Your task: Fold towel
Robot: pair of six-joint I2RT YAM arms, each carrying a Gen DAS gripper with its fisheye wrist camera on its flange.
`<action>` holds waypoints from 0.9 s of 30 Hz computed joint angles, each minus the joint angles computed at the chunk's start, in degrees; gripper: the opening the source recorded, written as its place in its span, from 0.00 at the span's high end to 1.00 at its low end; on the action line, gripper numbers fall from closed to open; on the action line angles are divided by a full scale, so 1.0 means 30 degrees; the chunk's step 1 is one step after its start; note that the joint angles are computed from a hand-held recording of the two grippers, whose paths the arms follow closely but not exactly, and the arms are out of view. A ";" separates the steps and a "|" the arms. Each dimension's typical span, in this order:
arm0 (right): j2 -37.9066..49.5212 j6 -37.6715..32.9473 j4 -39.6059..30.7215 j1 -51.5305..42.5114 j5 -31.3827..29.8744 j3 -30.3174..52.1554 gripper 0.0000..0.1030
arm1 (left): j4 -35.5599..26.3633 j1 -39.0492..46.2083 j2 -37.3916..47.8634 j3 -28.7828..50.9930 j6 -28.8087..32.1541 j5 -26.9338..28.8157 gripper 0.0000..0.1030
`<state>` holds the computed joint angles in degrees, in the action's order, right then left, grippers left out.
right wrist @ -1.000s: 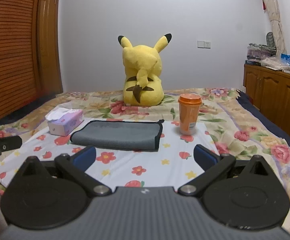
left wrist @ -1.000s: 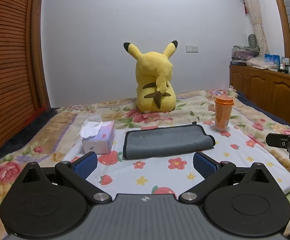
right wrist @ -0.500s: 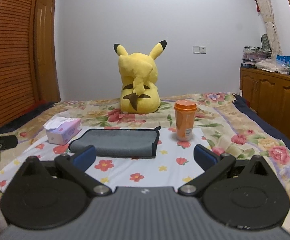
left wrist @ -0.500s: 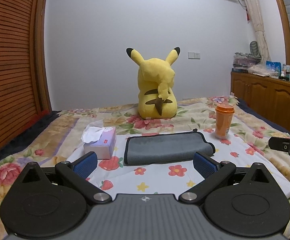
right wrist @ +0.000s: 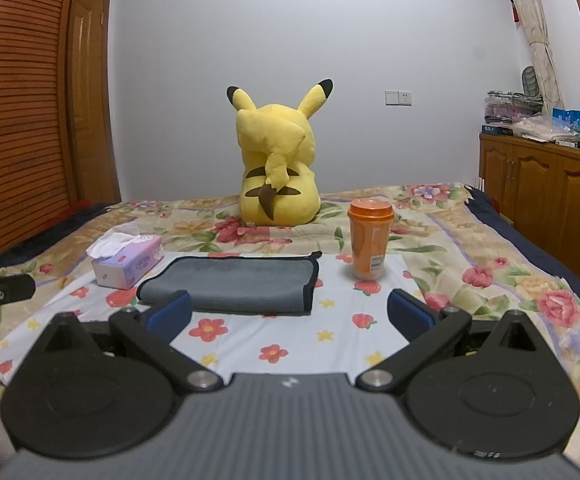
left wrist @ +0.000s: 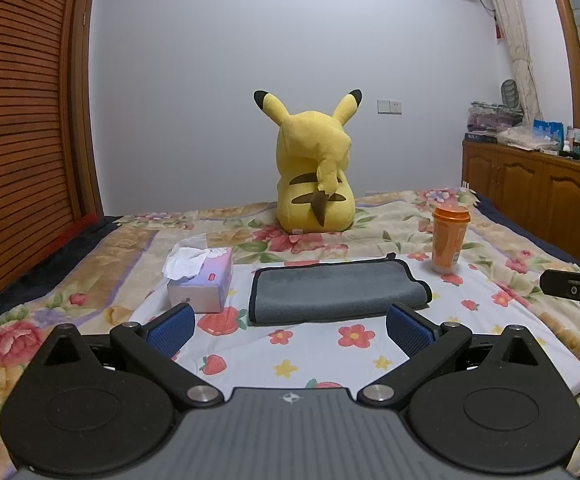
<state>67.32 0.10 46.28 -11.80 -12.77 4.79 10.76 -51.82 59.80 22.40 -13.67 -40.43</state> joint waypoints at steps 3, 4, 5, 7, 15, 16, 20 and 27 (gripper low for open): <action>0.0023 0.0002 0.0029 -0.0021 -0.0027 -0.0006 0.00 | -0.0009 0.0007 -0.0007 0.0002 -0.0017 0.0025 0.00; 0.0023 0.0002 0.0029 -0.0021 -0.0027 -0.0006 0.00 | -0.0013 -0.0004 -0.0008 0.0005 -0.0023 0.0012 0.00; 0.0035 0.0005 0.0026 -0.0014 -0.0022 0.0004 0.00 | -0.0015 -0.0006 -0.0001 0.0012 -0.0017 0.0001 0.00; 0.0029 0.0002 0.0021 -0.0023 -0.0034 -0.0004 0.00 | -0.0010 -0.0029 0.0033 0.0015 -0.0003 -0.0037 0.00; 0.0047 0.0008 0.0040 -0.0024 -0.0029 0.0007 0.00 | 0.0091 -0.0048 0.0077 -0.0075 0.0006 -0.0060 0.00; 0.0047 0.0008 0.0040 -0.0024 -0.0029 0.0007 0.00 | 0.0080 -0.0054 0.0081 -0.0065 0.0004 -0.0066 0.00; 0.0035 -0.0001 0.0002 -0.0030 -0.0036 0.0016 0.00 | 0.0070 -0.0059 0.0088 -0.0050 0.0019 -0.0088 0.00; 0.0030 0.0011 -0.0031 -0.0038 -0.0041 0.0036 0.00 | 0.0221 0.0053 0.0167 -0.0120 0.0105 0.0016 0.00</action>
<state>67.40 0.14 46.18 -11.91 -12.89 4.90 11.43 -51.66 60.30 22.04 -13.36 -40.38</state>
